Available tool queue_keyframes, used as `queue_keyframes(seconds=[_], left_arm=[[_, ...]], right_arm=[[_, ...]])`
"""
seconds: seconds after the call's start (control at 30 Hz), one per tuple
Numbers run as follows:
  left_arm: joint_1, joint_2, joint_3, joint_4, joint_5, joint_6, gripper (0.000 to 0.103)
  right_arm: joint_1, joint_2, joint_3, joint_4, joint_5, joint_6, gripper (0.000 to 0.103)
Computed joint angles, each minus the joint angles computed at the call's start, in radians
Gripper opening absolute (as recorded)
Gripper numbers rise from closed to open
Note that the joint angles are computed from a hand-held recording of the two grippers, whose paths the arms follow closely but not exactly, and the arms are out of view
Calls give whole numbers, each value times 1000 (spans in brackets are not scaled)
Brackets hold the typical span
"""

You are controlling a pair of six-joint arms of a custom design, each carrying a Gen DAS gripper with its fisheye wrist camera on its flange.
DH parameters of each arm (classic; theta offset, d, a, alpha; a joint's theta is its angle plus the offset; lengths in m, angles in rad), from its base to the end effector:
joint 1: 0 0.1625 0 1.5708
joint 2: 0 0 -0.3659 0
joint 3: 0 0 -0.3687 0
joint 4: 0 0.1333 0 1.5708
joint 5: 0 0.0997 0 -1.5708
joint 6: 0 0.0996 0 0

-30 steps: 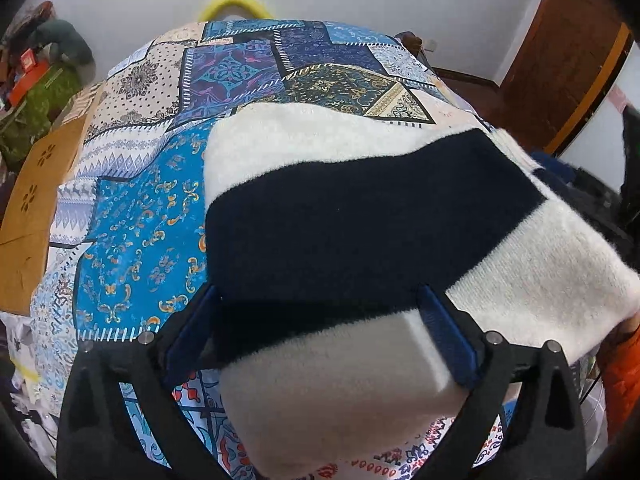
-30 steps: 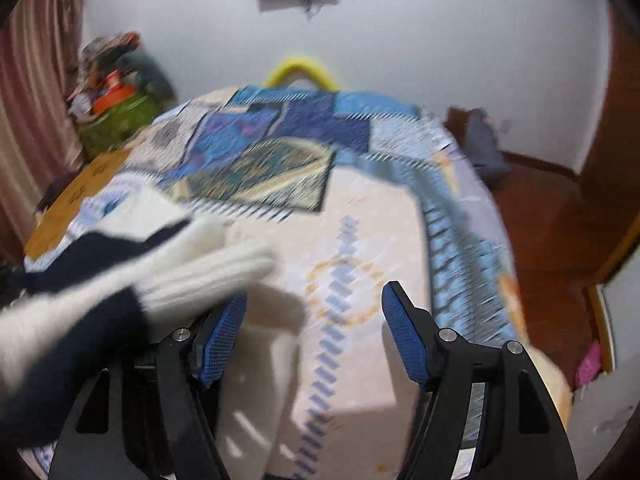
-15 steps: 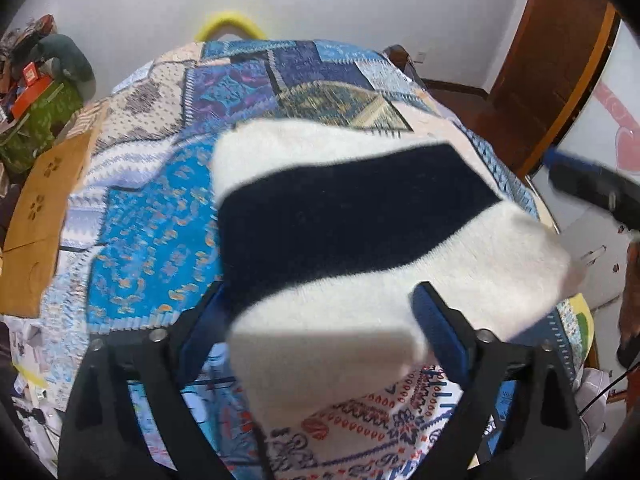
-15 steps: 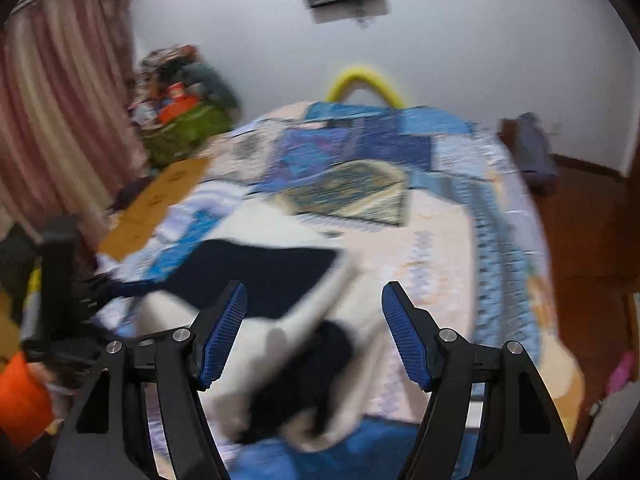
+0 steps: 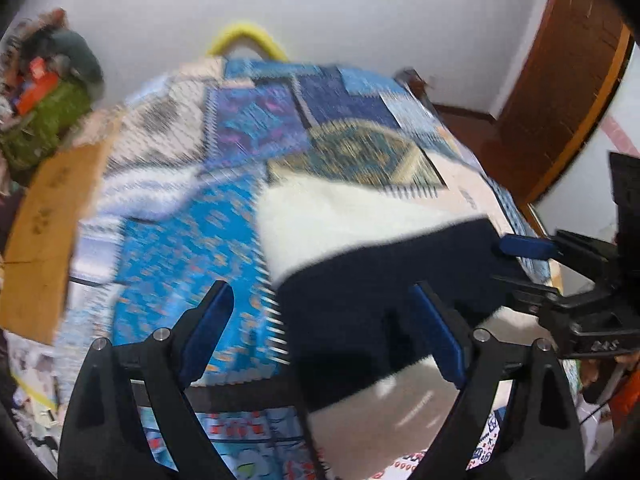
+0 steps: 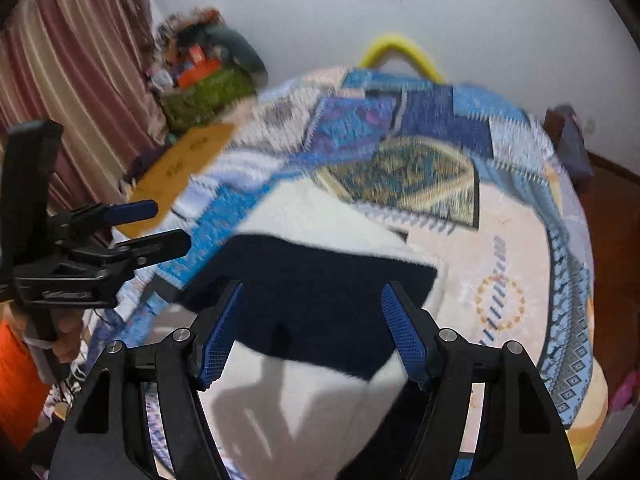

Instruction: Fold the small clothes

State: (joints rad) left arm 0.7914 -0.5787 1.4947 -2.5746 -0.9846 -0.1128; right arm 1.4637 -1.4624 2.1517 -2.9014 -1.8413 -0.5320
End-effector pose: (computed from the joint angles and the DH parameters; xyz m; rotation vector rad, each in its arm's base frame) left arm -0.3140 -0.5859 -0.0037 0.8226 2.4820 -0.4440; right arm 0.0568 -0.4702 0.2745 0.4336 -2.5676 0.7090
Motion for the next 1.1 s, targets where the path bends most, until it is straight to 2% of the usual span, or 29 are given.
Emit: queue_keyframes(seconds=[0.07, 0.13, 0.2, 0.33, 0.5, 0.6, 0.7, 0.8, 0.9, 1.03, 1.1], left_arm=[[9, 36, -19, 47, -15, 13, 90], [12, 57, -1, 39, -10, 28, 91], [14, 45, 47, -30, -27, 39, 91], [5, -1, 110, -46, -40, 46, 91], [-20, -69, 202, -70, -11, 41, 91], [-33, -114, 259, -100, -5, 2, 91], [-56, -169, 327, -137, 15, -9, 90], [-70, -204, 369, -118, 40, 10, 90], [-54, -225, 385, -68, -3, -10, 90], [-36, -214, 394, -92, -57, -19, 90], [-42, -192, 388, -88, -7, -33, 90]], right_arm=[[-21, 15, -16, 52, -18, 7, 66], [-38, 18, -7, 69, -37, -19, 66], [-51, 10, 37, 29, -59, -89, 66], [-53, -39, 132, -67, -71, -195, 66], [-91, -128, 160, 7, -44, -131, 66], [-155, -197, 182, 74, 28, -81, 66], [-173, -235, 225, 39, 42, -53, 67], [-170, -242, 245, 5, 36, -29, 67], [-169, -237, 253, -26, 27, -27, 67], [-165, -218, 255, -52, 12, -12, 68], [-162, -215, 253, -57, 5, -8, 69]])
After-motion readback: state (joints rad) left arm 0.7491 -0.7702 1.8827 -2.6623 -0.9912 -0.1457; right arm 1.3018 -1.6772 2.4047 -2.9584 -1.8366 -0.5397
